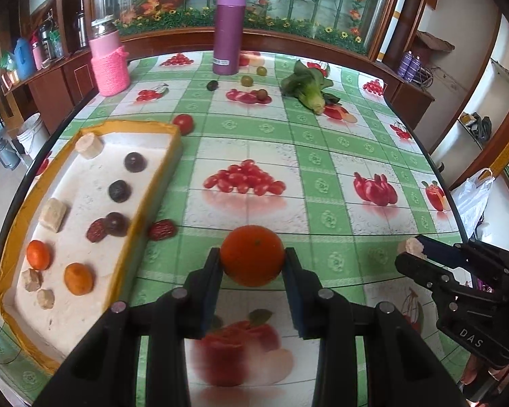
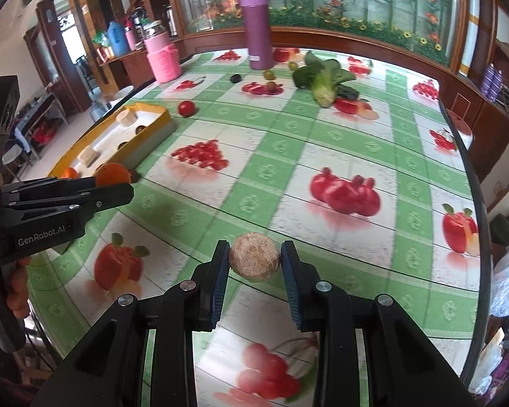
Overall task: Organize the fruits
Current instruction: 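Carry the round bread slice and orange over the white tray with both grippers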
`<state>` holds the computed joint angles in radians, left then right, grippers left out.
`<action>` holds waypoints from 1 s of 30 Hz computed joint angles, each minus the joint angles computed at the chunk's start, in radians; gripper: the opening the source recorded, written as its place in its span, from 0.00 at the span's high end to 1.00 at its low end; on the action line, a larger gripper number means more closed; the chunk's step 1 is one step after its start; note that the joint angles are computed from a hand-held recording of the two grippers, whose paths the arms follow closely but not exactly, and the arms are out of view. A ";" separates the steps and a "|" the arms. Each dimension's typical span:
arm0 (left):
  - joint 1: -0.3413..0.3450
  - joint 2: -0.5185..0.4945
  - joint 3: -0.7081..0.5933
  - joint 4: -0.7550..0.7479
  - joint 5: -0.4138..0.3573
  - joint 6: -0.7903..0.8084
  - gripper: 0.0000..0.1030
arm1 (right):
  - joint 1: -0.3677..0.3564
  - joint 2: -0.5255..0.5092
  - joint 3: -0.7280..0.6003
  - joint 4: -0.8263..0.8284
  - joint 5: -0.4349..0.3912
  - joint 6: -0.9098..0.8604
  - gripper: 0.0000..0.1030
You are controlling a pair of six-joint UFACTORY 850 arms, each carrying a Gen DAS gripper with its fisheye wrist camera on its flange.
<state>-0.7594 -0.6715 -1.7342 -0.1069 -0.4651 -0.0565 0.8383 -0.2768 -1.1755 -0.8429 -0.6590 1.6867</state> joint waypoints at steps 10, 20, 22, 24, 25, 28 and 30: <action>0.083 0.049 0.081 -0.066 0.029 0.037 0.63 | -0.001 -0.142 -0.185 0.080 0.024 -0.147 0.71; 0.175 0.076 0.121 0.003 0.043 -0.053 0.63 | -0.030 -0.305 -0.442 0.152 0.049 -0.347 0.71; 0.192 0.078 0.129 0.011 0.042 -0.060 0.63 | -0.037 -0.343 -0.502 0.172 0.046 -0.396 0.71; 0.208 0.084 0.142 -0.005 0.042 -0.036 0.63 | -0.046 -0.389 -0.574 0.211 0.040 -0.465 0.71; 0.217 0.086 0.148 -0.027 0.041 -0.010 0.63 | -0.051 -0.405 -0.598 0.227 0.042 -0.489 0.71; 0.239 0.092 0.166 -0.095 0.037 0.081 0.63 | -0.063 -0.466 -0.690 0.283 0.035 -0.577 0.71; 0.245 0.095 0.177 -0.102 0.036 0.102 0.63 | -0.072 -0.507 -0.753 0.322 0.028 -0.635 0.71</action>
<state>-0.5144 -0.5761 -1.5573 -0.2084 -0.4294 0.0459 0.7661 -0.7842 -1.9282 -0.5211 -0.6308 1.0513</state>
